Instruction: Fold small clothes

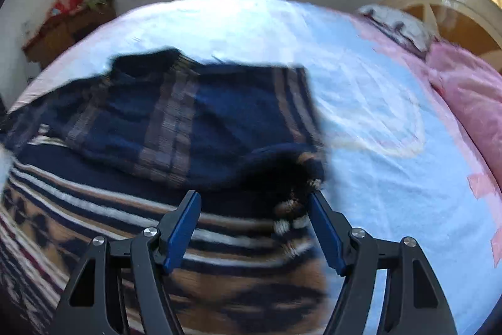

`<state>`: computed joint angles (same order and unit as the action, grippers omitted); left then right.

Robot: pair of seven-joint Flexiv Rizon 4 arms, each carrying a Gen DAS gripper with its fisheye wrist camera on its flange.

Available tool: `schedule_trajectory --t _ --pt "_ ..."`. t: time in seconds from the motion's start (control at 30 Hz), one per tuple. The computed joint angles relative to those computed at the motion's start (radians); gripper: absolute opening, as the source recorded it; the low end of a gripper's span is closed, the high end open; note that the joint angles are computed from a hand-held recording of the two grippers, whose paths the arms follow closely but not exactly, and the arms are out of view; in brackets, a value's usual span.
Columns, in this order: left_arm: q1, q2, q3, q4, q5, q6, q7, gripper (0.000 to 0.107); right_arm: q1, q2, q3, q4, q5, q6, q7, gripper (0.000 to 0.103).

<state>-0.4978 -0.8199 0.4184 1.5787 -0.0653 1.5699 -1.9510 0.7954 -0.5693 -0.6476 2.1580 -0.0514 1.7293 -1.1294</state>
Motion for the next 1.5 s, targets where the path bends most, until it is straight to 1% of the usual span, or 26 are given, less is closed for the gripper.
schedule_trajectory --t 0.03,0.07,0.1,0.17,0.23,0.27,0.4,0.47,0.57,0.63,0.67,0.77,0.87,0.9,0.93,0.97,1.0,1.03,1.07,1.1,1.13,1.17,1.2,1.27,1.37,1.5 --pt "-0.018 -0.005 0.043 0.001 -0.005 -0.015 -0.020 0.100 -0.013 0.007 0.036 -0.004 -0.005 0.031 -0.011 0.071" --pt "-0.042 -0.015 0.112 0.000 -0.011 -0.046 -0.055 0.100 -0.033 0.012 0.076 -0.008 -0.007 0.058 -0.026 0.071" --pt "-0.049 -0.021 0.151 0.001 -0.008 -0.068 -0.084 0.100 -0.031 0.011 0.100 -0.009 0.000 0.087 -0.042 0.071" --pt "-0.054 -0.038 0.229 0.002 -0.002 -0.117 -0.154 0.100 0.015 -0.021 0.096 -0.015 0.027 0.151 -0.084 0.071" --pt "-0.037 -0.037 0.248 0.013 0.000 -0.146 -0.206 0.100 0.073 -0.059 0.069 -0.016 0.060 0.192 -0.129 0.071" --pt "-0.009 -0.029 0.241 0.031 -0.006 -0.152 -0.231 0.100 0.101 -0.082 0.059 -0.016 0.072 0.213 -0.159 0.071" --pt "0.097 -0.015 0.193 0.042 -0.018 -0.175 -0.290 0.097 0.143 -0.128 0.054 -0.021 0.105 0.224 -0.248 0.071" --pt "0.172 -0.007 0.133 0.046 -0.032 -0.158 -0.308 0.090 0.143 -0.130 0.064 -0.031 0.118 0.195 -0.275 0.071" --pt "0.303 0.004 0.003 0.057 -0.058 -0.096 -0.317 0.082 0.128 -0.130 0.086 -0.053 0.150 0.152 -0.292 0.071" --pt "0.354 -0.002 -0.048 0.054 -0.080 -0.074 -0.322 0.080 0.086 -0.128 0.123 -0.073 0.145 0.135 -0.292 0.071" --pt "0.367 -0.009 -0.060 0.052 -0.092 -0.057 -0.331 0.080 0.082 -0.127 0.128 -0.069 0.148 0.142 -0.293 0.071" --pt "0.379 -0.030 -0.069 0.024 -0.113 -0.047 -0.332 0.080 0.096 -0.138 0.116 -0.072 0.160 0.146 -0.297 0.071" --pt "0.378 -0.053 -0.061 -0.022 -0.123 -0.073 -0.324 0.080 0.121 -0.145 0.094 -0.062 0.174 0.151 -0.305 0.072" --pt "0.370 -0.065 -0.046 -0.044 -0.123 -0.092 -0.328 0.079 0.125 -0.148 0.091 -0.063 0.178 0.152 -0.307 0.072" --pt "0.356 -0.072 -0.025 -0.056 -0.118 -0.106 -0.339 0.074 0.127 -0.149 0.090 -0.064 0.181 0.152 -0.308 0.072" --pt "0.334 -0.081 0.007 -0.071 -0.109 -0.127 -0.358 0.065 0.123 -0.148 0.094 -0.064 0.182 0.152 -0.309 0.072" --pt "0.320 -0.089 0.033 -0.082 -0.099 -0.139 -0.379 0.060 0.118 -0.146 0.101 -0.065 0.182 0.151 -0.309 0.072" --pt "0.313 -0.091 0.047 -0.088 -0.088 -0.148 -0.397 0.047 0.114 -0.145 0.106 -0.067 0.184 0.151 -0.307 0.073" --pt "0.311 -0.094 0.053 -0.093 -0.078 -0.152 -0.413 0.027 0.111 -0.144 0.109 -0.067 0.185 0.151 -0.306 0.073" --pt "0.329 -0.090 0.031 -0.092 -0.060 -0.142 -0.423 0.015 0.109 -0.143 0.111 -0.067 0.186 0.150 -0.304 0.074" --pt "0.367 -0.080 -0.023 -0.080 -0.068 -0.115 -0.392 0.010 0.109 -0.144 0.111 -0.069 0.187 0.148 -0.301 0.075" --pt "0.382 -0.071 -0.045 -0.069 -0.068 -0.097 -0.387 0.009 0.108 -0.143 0.112 -0.068 0.187 0.148 -0.301 0.075" --pt "0.381 -0.068 -0.044 -0.062 -0.069 -0.084 -0.389 0.009 0.108 -0.143 0.111 -0.068 0.186 0.148 -0.300 0.075" --pt "0.362 -0.065 -0.019 -0.054 -0.068 -0.069 -0.394 0.009 0.112 -0.146 0.106 -0.069 0.188 0.148 -0.298 0.075" --pt "0.354 -0.049 -0.019 -0.036 -0.073 -0.037 -0.387 0.008 0.109 -0.144 0.110 -0.068 0.186 0.149 -0.298 0.076" --pt "0.363 -0.023 -0.055 -0.017 -0.091 0.016 -0.343 0.008 0.106 -0.142 0.114 -0.066 0.185 0.151 -0.299 0.076"
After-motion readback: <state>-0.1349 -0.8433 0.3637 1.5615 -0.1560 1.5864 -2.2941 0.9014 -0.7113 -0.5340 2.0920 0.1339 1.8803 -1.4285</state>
